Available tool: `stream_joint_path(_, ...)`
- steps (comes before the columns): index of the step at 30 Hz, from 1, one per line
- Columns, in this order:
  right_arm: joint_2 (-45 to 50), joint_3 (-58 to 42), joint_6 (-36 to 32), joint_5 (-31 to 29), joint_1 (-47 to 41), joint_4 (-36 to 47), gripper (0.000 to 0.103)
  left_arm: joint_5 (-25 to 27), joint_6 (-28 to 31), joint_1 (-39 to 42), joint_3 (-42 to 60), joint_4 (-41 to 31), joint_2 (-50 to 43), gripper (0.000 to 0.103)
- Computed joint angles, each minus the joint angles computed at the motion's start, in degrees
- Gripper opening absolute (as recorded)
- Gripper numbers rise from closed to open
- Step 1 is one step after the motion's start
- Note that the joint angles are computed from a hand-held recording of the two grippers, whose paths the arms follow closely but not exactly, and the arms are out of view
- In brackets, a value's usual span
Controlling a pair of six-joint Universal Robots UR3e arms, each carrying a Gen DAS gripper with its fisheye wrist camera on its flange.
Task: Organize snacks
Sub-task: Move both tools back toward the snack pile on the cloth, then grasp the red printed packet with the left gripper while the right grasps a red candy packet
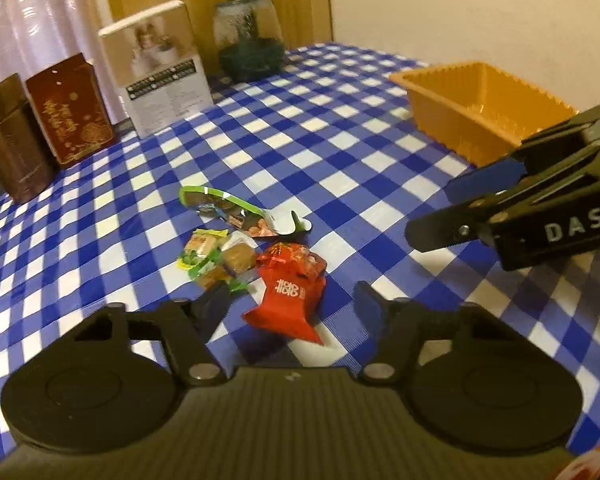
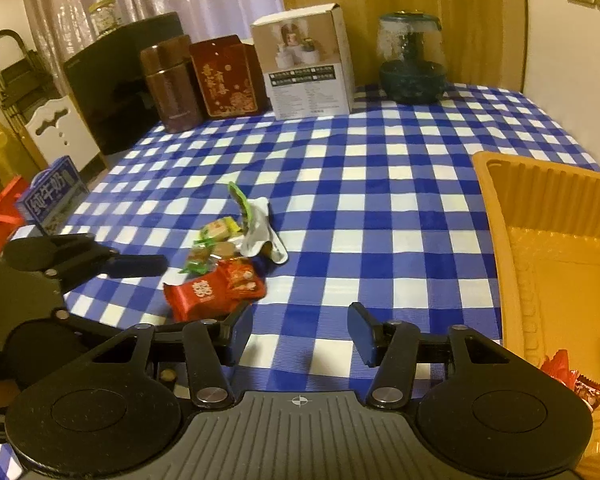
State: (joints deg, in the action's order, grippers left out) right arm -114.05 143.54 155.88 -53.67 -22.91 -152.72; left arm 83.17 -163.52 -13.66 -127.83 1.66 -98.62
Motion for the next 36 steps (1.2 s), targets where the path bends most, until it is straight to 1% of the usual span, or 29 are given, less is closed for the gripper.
stream_joint_path(4, 3.79, -0.82, 1.78, -1.14, 2.05, -3.37, 0.054, -0.93, 0.26, 0.64, 2.77, -2.65, -2.76, 0.047)
stream_joint_path(6, 5.59, -1.24, 2.68, -1.66, 3.24, -5.21, 0.054, -1.53, 0.57, 1.13, 3.01, -3.18, -3.37, 0.044)
stream_joint_path(8, 7.8, -1.79, 3.92, -2.25, 4.44, -7.4, 0.054, -1.61, 0.35, 1.33, 3.19, -3.62, -3.78, 0.036)
stream_joint_path(10, 9.61, -2.36, 4.82, -2.57, 5.21, -8.9, 0.054, -2.28, -0.34, 1.95, 3.17, -4.34, -3.58, 0.033)
stream_joint_path(12, 11.18, -3.02, 5.65, -2.84, 5.93, -10.16, 0.054, -1.76, -1.46, 2.0, 3.47, -5.82, -2.82, 0.03)
stream_joint_path(13, 11.93, -3.23, 6.04, -3.0, 6.23, -10.99, 0.054, -1.17, -2.15, 1.97, 3.52, -6.6, -2.28, 0.025)
stream_joint_path(17, 15.07, -4.43, 6.85, -2.84, 7.31, -13.36, 0.054, -0.1, -4.86, 3.4, 1.46, -8.51, 1.78, 0.024)
stream_joint_path(21, 19.25, -6.31, 7.4, -1.52, 8.98, -15.54, 0.054, -1.41, -5.67, 6.94, -2.76, -9.6, 8.02, 0.024)
stream_joint_path(24, 23.04, -8.42, 7.8, -0.98, 10.93, -17.72, 0.053, -1.43, -6.58, 9.21, -4.58, -9.12, 10.51, 0.024)
stream_joint_path(29, 29.0, -11.32, 7.43, -1.45, 14.0, -22.25, 0.046, -2.56, -8.24, 11.66, -4.88, -8.68, 11.19, 0.024)
stream_joint_path(36, 36.2, -15.67, 7.71, -4.61, 17.75, -25.03, 0.039, -2.26, -9.15, 10.96, -4.49, -8.05, 10.35, 0.024)
